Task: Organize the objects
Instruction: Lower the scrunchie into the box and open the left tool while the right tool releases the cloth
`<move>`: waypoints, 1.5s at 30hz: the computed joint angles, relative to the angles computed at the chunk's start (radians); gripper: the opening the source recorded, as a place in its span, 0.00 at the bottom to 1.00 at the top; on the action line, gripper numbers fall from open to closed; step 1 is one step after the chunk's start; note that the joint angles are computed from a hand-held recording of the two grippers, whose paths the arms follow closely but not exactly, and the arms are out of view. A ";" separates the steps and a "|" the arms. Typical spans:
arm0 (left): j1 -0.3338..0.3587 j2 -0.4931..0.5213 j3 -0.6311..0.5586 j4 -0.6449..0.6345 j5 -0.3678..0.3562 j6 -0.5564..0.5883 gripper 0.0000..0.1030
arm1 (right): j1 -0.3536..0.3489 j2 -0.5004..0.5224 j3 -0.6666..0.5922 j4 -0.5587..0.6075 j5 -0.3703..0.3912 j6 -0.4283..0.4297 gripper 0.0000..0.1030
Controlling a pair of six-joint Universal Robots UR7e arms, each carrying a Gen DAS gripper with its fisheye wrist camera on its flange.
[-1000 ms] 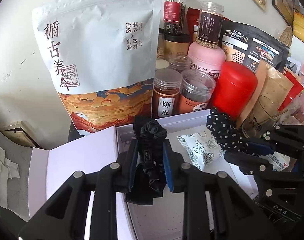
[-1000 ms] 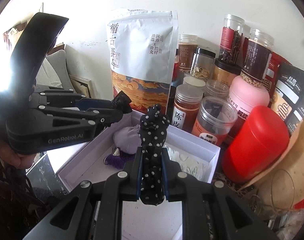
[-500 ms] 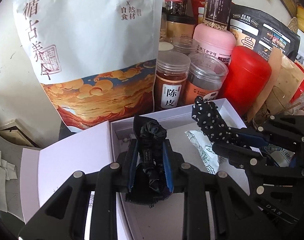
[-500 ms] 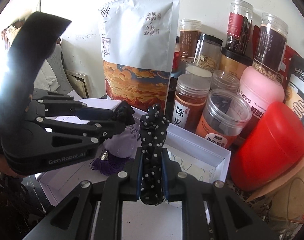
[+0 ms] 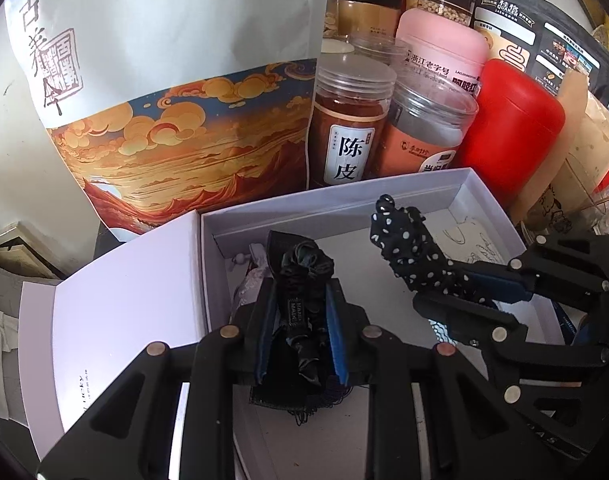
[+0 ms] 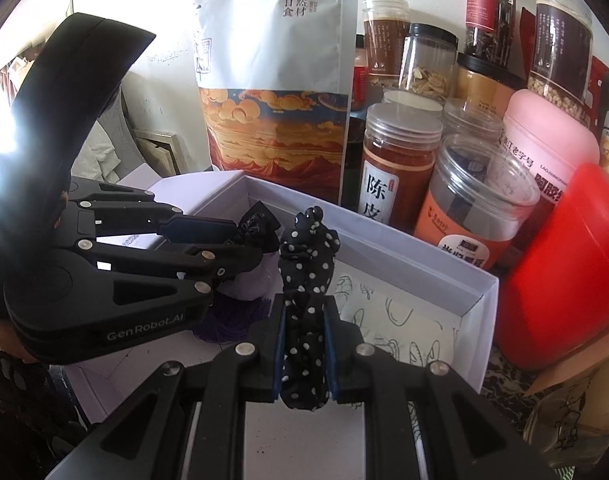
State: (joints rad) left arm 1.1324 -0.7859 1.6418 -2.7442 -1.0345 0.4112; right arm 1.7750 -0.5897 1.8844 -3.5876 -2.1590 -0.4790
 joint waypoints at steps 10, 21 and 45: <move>-0.001 0.015 0.005 -0.017 0.021 0.001 0.24 | 0.002 0.011 -0.013 -0.003 -0.031 0.002 0.16; -0.001 0.001 0.001 0.043 0.011 -0.074 0.35 | 0.016 0.023 -0.025 -0.022 -0.069 0.000 0.28; -0.057 -0.129 0.111 -0.005 0.052 -0.079 0.41 | 0.106 -0.026 0.052 -0.099 -0.155 0.024 0.28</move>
